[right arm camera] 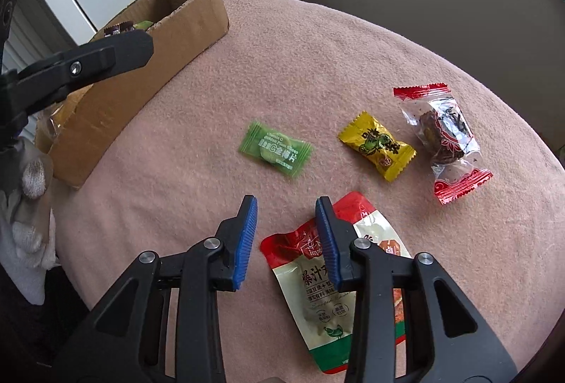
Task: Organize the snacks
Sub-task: 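Lower the left tool toward the green candy while the right tool approaches the snack bag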
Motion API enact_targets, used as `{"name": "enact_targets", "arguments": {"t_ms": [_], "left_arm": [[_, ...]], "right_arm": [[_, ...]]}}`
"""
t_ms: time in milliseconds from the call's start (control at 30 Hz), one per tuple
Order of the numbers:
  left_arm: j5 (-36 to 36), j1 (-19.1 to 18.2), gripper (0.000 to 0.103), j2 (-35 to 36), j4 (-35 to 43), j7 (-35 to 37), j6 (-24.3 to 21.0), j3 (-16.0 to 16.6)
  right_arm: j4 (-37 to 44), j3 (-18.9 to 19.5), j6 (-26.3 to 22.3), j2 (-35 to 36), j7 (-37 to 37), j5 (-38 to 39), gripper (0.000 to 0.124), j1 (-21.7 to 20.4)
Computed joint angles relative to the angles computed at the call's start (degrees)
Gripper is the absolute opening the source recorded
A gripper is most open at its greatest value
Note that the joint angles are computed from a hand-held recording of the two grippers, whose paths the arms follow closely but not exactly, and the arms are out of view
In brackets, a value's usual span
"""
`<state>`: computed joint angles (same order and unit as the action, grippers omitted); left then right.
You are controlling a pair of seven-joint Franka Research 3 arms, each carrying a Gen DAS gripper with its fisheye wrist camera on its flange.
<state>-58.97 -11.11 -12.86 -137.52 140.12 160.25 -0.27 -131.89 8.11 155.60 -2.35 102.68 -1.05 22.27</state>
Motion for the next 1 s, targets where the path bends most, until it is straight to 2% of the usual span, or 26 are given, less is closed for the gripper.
{"name": "enact_targets", "arguments": {"t_ms": [67, 133, 267, 367, 567, 633, 733, 833, 967, 1000], "left_arm": [[0.23, -0.04, 0.073, 0.09, -0.06, -0.04, 0.04, -0.17], [0.2, -0.19, 0.073, 0.24, -0.02, -0.03, -0.12, -0.27], [0.54, -0.36, 0.073, 0.93, 0.29, -0.16, -0.38, -0.84], [1.21, -0.46, 0.073, 1.67, 0.64, 0.0, -0.42, -1.38], [2.56, -0.42, 0.067, 3.41, 1.71, -0.46, 0.14, -2.67], [2.79, -0.05, 0.065, 3.84, 2.75, -1.44, -3.49, -2.51], [3.73, -1.18, 0.063, 2.56, 1.04, -0.25, 0.75, -4.25], [4.56, -2.47, 0.063, 2.6, 0.76, 0.64, 0.14, -4.18], [6.92, -1.86, 0.061, 5.4, 2.85, -2.63, -2.21, -4.28], [7.07, -1.51, 0.061, 6.09, 3.52, -3.07, -3.1, -4.35]], "right_arm": [[-1.69, 0.12, 0.04, -1.76, 1.16, -0.87, 0.036, -0.09], [-4.1, 0.06, 1.95, -3.9, 0.96, 2.08, 0.036, 0.09], [-9.0, -1.7, 6.51, -8.07, -7.68, 16.99, 0.036, 3.16], [-12.15, -3.96, 7.42, -10.7, -16.07, 30.01, 0.036, 6.98], [-15.85, -5.54, 6.32, -13.1, -22.39, 42.44, 0.036, 7.8], [-16.6, -6.93, 6.33, -14.0, -26.07, 47.94, 0.035, 8.3], [-18.1, -4.86, 7.2, -15.23, -23.42, 45.17, 0.035, 4.86], [-18.93, -5.51, 7.46, -15.89, -23.33, 45.09, 0.035, 3.91], [-20.39, -1.93, 8.4, -17.14, -15.19, 35.46, 0.035, -1.71], [-20.45, -2.13, 8.53, -17.11, -14.07, 34.16, 0.035, -2.24]]}}
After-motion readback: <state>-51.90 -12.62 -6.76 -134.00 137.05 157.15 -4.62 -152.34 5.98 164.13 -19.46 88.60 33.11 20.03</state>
